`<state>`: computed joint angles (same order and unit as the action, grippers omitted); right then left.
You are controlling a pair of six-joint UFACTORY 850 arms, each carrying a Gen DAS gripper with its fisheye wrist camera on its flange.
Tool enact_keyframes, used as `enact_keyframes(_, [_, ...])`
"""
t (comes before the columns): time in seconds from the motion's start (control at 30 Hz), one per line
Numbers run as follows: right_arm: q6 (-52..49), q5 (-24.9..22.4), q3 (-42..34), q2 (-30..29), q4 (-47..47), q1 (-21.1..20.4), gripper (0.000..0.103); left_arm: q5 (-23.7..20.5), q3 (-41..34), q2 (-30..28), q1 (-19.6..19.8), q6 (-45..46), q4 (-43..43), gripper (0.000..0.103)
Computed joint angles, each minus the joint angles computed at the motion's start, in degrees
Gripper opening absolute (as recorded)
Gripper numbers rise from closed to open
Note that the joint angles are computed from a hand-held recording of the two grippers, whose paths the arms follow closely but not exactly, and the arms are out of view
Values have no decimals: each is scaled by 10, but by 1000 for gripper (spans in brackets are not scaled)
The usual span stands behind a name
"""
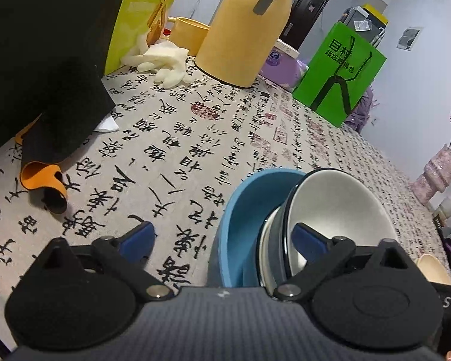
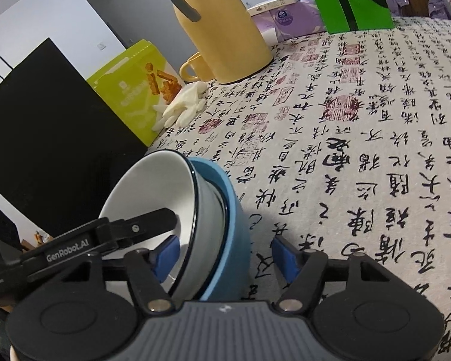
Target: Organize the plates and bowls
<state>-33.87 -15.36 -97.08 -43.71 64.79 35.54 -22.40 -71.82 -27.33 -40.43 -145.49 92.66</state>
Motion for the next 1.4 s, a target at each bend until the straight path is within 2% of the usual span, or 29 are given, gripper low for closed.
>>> enact_keyframes(0.2, [-12,-13,-2,-3,36,-3,59,35,14,9,8,-121,103,78])
enact_keyframes(0.27, [-21,-22,-3,-5,52,-5,56,48,21,12,11,-199,173,65])
enact_keyframes(0.33, [-26,-29,-4,-6,65,-6,54,52,22,13,12,-243,214,58])
enact_keyframes(0.57, [-43,-38,-3,-8,101,-7,51,51,23,12,12,-276,228,59])
enact_keyframes(0.97, [-113,-27,26,5,201,-7,47,35,17,8,5,-237,184,61])
enact_keyframes(1.4, [-143,-25,39,12,253,-7,46,32,6,3,2,-179,128,64])
